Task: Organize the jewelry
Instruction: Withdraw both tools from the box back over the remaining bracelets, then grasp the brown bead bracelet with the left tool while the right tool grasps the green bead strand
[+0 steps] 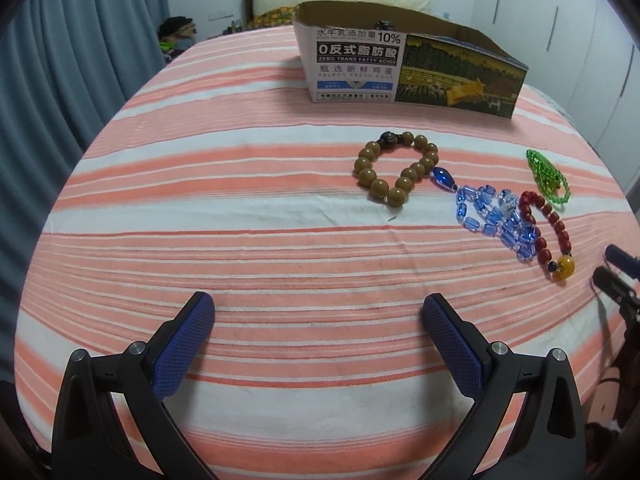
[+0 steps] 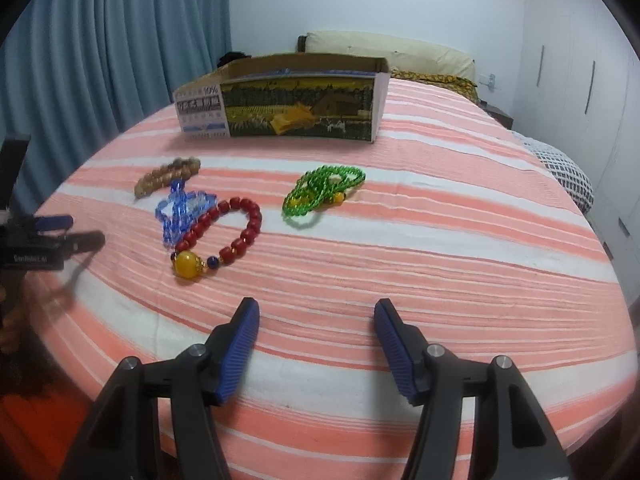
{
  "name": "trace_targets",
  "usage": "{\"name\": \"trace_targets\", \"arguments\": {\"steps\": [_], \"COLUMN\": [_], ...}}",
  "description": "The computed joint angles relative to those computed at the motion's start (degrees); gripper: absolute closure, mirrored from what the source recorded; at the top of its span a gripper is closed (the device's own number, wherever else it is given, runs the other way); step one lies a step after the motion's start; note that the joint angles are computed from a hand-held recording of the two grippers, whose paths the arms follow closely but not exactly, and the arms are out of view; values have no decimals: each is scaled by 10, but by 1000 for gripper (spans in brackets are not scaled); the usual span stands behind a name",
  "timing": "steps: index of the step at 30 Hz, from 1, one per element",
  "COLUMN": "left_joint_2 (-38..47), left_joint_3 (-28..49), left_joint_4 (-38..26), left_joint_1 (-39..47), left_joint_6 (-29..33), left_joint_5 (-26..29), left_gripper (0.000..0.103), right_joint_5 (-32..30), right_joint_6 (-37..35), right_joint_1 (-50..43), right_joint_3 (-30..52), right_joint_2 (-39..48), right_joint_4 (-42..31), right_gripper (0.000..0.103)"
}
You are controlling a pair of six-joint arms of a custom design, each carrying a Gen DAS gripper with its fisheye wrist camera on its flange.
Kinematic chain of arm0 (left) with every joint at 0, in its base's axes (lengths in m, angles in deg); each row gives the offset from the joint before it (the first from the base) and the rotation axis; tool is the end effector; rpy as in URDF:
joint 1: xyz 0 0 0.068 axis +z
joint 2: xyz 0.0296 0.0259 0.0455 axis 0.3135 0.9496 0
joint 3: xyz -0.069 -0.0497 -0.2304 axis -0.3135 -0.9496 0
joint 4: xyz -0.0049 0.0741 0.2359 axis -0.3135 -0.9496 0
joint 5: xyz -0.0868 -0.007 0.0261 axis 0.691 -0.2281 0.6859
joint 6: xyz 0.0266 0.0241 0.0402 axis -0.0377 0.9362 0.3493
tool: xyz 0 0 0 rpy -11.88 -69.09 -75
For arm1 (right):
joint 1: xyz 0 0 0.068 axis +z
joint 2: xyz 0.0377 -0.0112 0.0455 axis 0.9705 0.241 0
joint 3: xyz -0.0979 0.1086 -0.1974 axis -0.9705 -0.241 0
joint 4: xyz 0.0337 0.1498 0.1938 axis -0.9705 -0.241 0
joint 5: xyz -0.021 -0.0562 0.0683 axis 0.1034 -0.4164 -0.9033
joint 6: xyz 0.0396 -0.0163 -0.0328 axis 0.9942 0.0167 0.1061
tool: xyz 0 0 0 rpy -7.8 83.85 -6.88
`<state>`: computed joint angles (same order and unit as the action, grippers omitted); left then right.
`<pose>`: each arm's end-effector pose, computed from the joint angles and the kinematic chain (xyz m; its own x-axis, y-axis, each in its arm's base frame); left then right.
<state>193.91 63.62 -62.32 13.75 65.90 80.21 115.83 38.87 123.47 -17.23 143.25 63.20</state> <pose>0.3747 -0.0412 0.1013 -0.6502 0.4890 -0.5815 0.6077 0.7941 -0.0118 0.1731 0.1543 0.1159 -0.6741 0.2707 -0.6872 0.3761 0.9266 -0.0040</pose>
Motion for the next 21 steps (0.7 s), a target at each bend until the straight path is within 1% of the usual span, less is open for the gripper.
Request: {"name": "trace_targets", "arguments": {"steps": [5, 8, 13, 15, 18, 20, 21], "left_joint_2": [6, 14, 50, 72, 95, 115, 123], "left_joint_3": [11, 31, 113, 149, 177, 209, 226], "left_joint_4": [-9, -29, -94, -109, -105, -122, -135], "left_joint_1": [-3, -3, -15, -33, -56, -62, -62], "left_joint_6": [0, -6, -22, -15, -8, -8, -9], "left_joint_5": [0, 9, 38, 22, -7, -10, -1], "left_gripper": [0, 0, 1, 1, 2, 2, 2], "right_joint_5": [8, 2, -41, -54, -61, -58, -59], "right_joint_6": [3, -12, -60, -71, -79, -82, -82], "right_joint_1": [5, -2, -56, -76, -89, -91, -93], "right_joint_3": [-1, 1, 3, 0, -5, -3, -4], "right_joint_2": [-11, -16, -32, -41, -55, -59, -64], "right_joint_4": [0, 11, 40, 50, 60, 52, 49], "right_gripper": [42, 42, 42, 42, 42, 42, 42]}}
